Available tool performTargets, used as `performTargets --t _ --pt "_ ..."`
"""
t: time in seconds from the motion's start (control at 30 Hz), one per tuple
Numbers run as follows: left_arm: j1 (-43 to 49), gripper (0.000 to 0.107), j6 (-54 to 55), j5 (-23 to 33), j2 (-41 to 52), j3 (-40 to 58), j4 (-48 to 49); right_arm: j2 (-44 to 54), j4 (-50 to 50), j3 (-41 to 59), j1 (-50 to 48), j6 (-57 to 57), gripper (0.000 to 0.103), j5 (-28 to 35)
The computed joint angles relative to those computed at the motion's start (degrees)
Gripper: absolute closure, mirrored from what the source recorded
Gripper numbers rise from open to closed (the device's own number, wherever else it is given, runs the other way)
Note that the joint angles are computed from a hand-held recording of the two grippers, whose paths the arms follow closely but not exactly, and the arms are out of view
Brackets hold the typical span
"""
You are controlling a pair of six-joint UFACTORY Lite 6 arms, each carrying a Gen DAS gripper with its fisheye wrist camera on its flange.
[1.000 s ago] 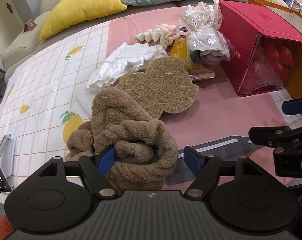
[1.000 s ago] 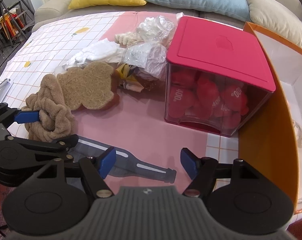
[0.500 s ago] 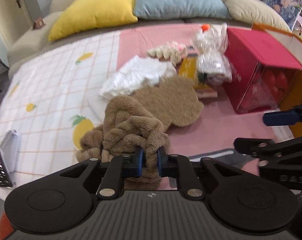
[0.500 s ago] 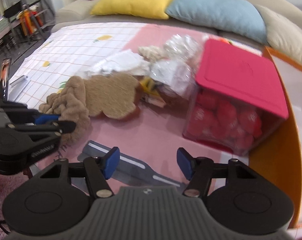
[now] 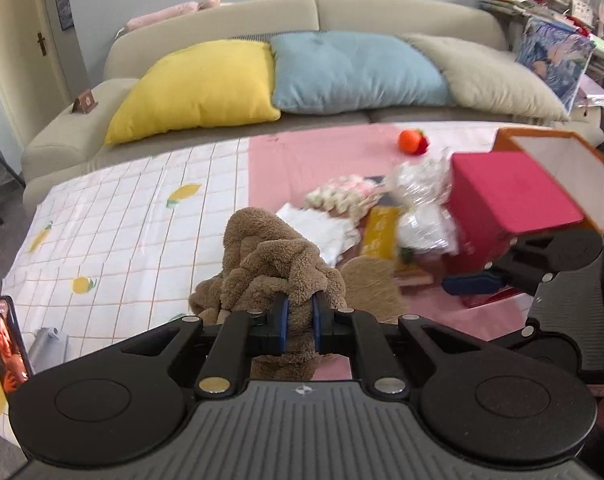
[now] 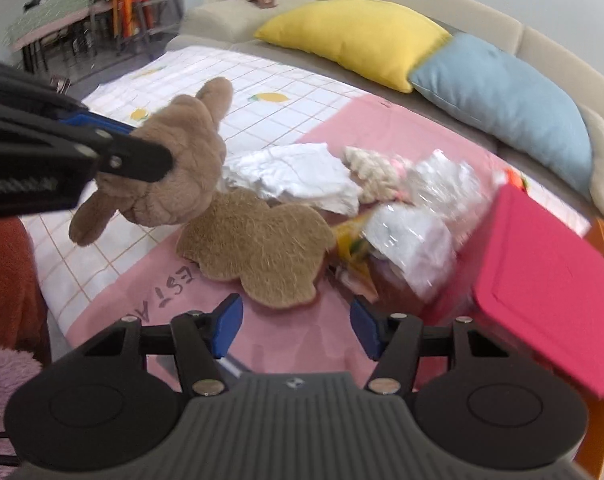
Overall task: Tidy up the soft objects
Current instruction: 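Grasp the brown fluffy towel with the left gripper while the right gripper grasps the coir mat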
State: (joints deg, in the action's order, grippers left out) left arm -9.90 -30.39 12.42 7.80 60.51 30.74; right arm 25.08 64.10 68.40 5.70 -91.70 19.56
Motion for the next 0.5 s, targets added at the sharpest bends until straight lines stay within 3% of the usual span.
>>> performTargets --t 0.1,0.27,0.5 --pt "1.2 0.094 1.2 -0.3 2.5 0.3 -1.9 3.0 -1.4 2.3 2.5 -1.8 0.042 -2.1" --pt "2.5 0.094 7.1 -1.8 2.6 -0.9 -8.0 7.5 5.6 4.2 5.7 -13.7 0.038 -7.9" --pt "2.1 0.094 9.4 -1.8 3.2 -0.4 -10.2 10.5 3.2 7.1 6.9 -6.9 0.049 -8.0"
